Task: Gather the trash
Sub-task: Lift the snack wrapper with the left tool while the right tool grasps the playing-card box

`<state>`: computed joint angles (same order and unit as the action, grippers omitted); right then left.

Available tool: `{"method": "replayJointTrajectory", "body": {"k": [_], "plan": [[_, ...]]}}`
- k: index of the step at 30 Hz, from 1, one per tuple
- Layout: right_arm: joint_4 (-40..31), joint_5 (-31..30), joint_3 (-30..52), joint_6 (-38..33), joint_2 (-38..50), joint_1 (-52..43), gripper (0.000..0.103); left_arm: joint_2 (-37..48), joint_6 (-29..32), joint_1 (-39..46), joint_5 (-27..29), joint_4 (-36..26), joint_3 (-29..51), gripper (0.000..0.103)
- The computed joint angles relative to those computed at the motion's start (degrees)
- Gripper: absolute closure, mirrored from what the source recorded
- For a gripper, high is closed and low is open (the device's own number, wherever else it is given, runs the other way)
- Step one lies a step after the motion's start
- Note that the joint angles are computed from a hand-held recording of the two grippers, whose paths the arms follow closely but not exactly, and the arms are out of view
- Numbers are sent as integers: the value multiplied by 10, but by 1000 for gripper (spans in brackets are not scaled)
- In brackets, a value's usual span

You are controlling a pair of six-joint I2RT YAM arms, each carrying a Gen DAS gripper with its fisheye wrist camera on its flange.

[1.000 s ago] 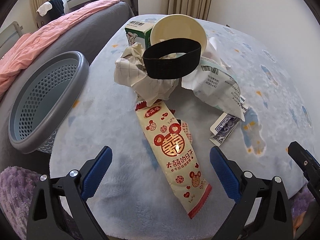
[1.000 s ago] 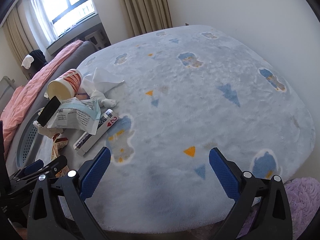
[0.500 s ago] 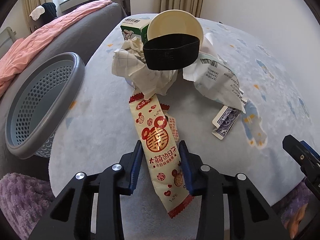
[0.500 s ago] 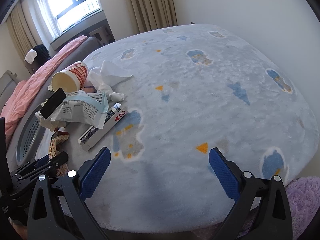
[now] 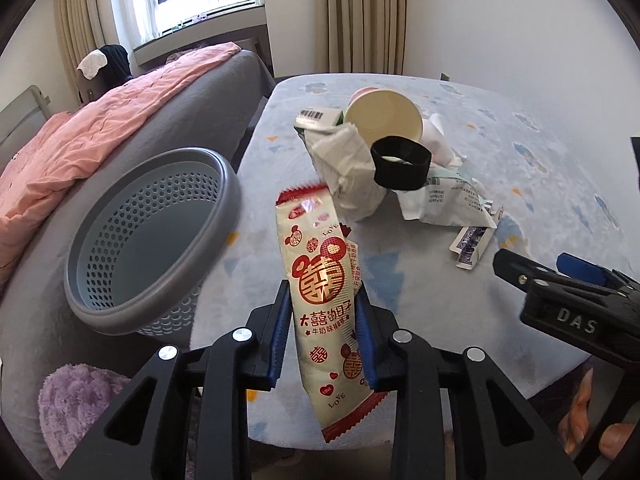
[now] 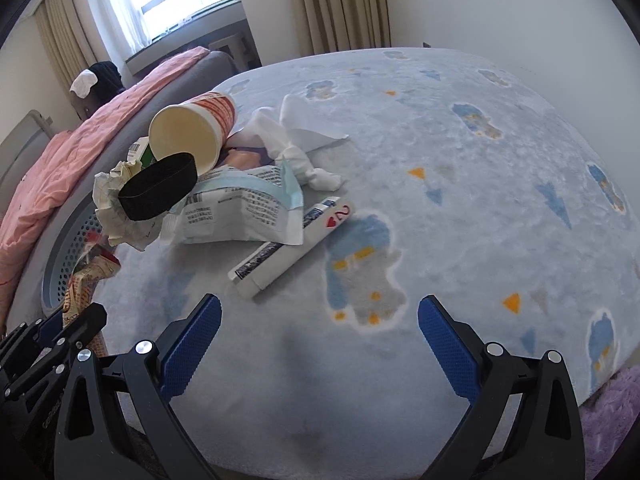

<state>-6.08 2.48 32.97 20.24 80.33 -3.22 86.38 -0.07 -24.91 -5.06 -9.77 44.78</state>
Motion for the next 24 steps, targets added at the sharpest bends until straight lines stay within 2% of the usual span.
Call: {"method": "replayJointTrajectory", "body": {"k": [12, 15, 18, 24], "plan": [[-32, 95, 113, 43, 148, 64, 6, -15, 23, 61, 38, 12, -13, 74], [-30, 96, 113, 42, 153, 55, 8, -13, 26, 71, 46, 15, -14, 74], [-36, 97, 105, 35, 142, 40, 14, -8, 23, 75, 50, 15, -11, 74], [-53, 114, 61, 12, 81, 0, 14, -9, 21, 77, 55, 15, -12, 74]]}}
